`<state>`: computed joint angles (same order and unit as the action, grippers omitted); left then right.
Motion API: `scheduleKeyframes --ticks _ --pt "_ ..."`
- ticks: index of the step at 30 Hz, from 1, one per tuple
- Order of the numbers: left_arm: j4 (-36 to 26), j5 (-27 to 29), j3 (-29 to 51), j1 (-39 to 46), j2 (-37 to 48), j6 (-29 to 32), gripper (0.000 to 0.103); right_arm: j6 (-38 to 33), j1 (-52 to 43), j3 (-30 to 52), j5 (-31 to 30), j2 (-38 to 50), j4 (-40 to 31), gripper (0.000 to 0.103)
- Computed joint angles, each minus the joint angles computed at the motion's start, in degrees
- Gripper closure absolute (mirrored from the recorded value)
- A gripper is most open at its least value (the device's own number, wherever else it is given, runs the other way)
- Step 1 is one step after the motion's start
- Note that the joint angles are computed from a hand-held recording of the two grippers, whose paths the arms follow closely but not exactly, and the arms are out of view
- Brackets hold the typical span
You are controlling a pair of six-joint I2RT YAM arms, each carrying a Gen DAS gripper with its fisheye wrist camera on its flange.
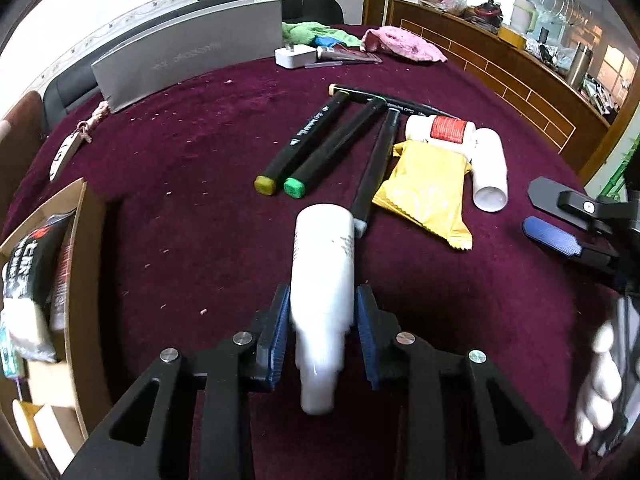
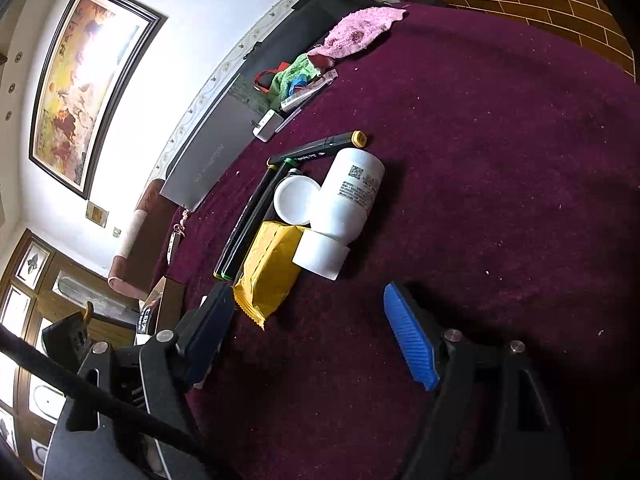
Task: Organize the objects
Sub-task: 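Grasp the white spray bottle with the left gripper and lift it, then hold the spray bottle in the left gripper while the right gripper grasps the yellow foil packet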
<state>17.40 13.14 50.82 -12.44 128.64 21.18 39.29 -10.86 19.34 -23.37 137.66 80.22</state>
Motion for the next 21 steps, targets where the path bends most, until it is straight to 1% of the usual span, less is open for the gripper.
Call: scheduleKeyframes --ticks 2,3,5,8,9,11,15,17,21 --pt "2.1 -0.07 -0.67 -0.42 0.3 -0.8 0.076 -0.33 0.37 -0.07 0.56 -0.21 -0.24 0.026" --pt "1.68 1.65 -0.71 0.35 0.16 -1.7 0.078 -0.53 0.6 -0.11 0.91 -0.3 -0.31 0.025" --pt "0.59 4.25 -1.08 1.81 -0.54 -2.34 0.078 -0.82 0.9 -0.14 1.29 -0.34 -0.29 0.025" --pt "1.7 7.19 -5.07 4.81 -4.29 -1.86 0.078 -1.29 1.41 -0.18 2.14 -0.4 -0.36 0.024" --pt "1.75 8.89 -6.97 6.44 -6.43 -1.63 0.078 -1.48 1.83 -0.21 2.79 -0.65 -0.69 0.024" --pt "2.18 10.59 -9.82 8.51 -9.52 -0.91 0.078 -1.9 2.59 -0.2 4.12 -1.54 -2.02 0.024" --pt "3.38 13.17 -15.76 12.52 -14.7 2.2 0.078 -1.4 3.99 -0.2 5.9 -5.35 -7.75 0.024" --pt "3.66 14.5 -17.3 14.32 -15.4 3.45 0.078 -0.81 4.63 -0.23 5.16 -7.12 -10.07 0.024" --pt "1.64 18.58 -17.86 17.93 -15.76 4.92 0.078 1.08 8.0 1.74 6.5 -12.63 -19.04 0.024"
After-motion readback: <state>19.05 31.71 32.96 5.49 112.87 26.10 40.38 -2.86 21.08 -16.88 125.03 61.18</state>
